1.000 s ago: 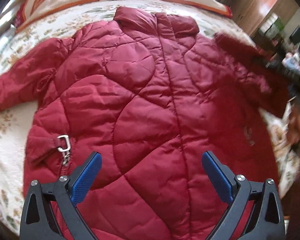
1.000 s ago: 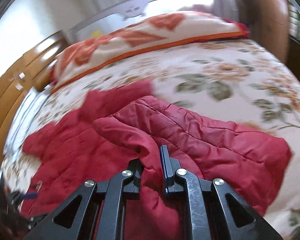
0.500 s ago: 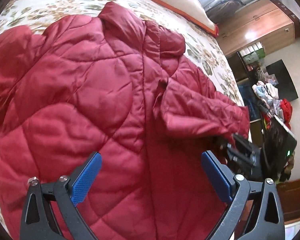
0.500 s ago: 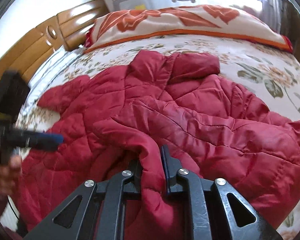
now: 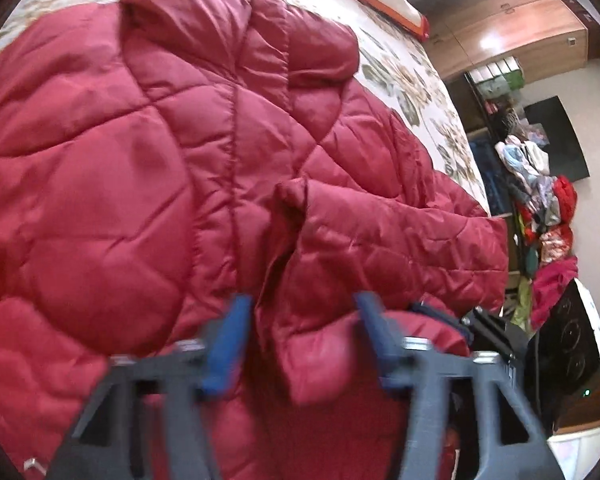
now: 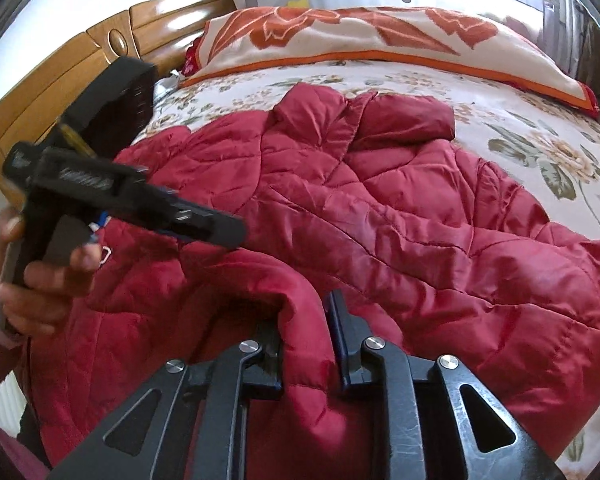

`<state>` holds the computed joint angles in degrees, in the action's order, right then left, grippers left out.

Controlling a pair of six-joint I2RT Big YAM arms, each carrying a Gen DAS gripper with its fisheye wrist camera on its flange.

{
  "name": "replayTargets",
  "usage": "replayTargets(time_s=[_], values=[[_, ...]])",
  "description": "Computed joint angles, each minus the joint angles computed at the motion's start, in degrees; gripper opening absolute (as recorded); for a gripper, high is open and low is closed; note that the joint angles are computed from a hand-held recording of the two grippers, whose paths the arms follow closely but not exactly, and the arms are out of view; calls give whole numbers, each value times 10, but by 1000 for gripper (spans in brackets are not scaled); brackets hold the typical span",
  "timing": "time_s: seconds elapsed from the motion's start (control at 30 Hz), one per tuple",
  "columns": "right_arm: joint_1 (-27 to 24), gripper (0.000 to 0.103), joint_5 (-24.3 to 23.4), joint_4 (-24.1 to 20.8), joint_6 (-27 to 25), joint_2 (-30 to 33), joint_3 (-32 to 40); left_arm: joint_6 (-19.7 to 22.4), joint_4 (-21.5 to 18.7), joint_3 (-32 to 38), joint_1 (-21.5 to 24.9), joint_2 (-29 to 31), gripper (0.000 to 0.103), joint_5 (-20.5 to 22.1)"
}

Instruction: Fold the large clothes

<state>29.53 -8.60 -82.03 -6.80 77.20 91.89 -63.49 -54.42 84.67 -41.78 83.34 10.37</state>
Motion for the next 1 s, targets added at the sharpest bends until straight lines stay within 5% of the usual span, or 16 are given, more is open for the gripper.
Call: replayTargets(time_s=[0.1,0.3,0.37,0.77,1.0], values=[[-2,29,1,-2,5,-3,-3,23,-3,15,0,15,14,-9],[-15,65,-26,-13,16,-13,0,44,-36,35,-18,8,8,-87],[-17,69,-30,-13,19,-19,2,43,-46,27,-19,-8,8,-118],[-71,70,-29,35,81,-34,4,-21,-193,9,-47,-71,7,-321],[-90,70,-14,41,98,-3,20,-63,-236,-3,-46,-84,8,-360]])
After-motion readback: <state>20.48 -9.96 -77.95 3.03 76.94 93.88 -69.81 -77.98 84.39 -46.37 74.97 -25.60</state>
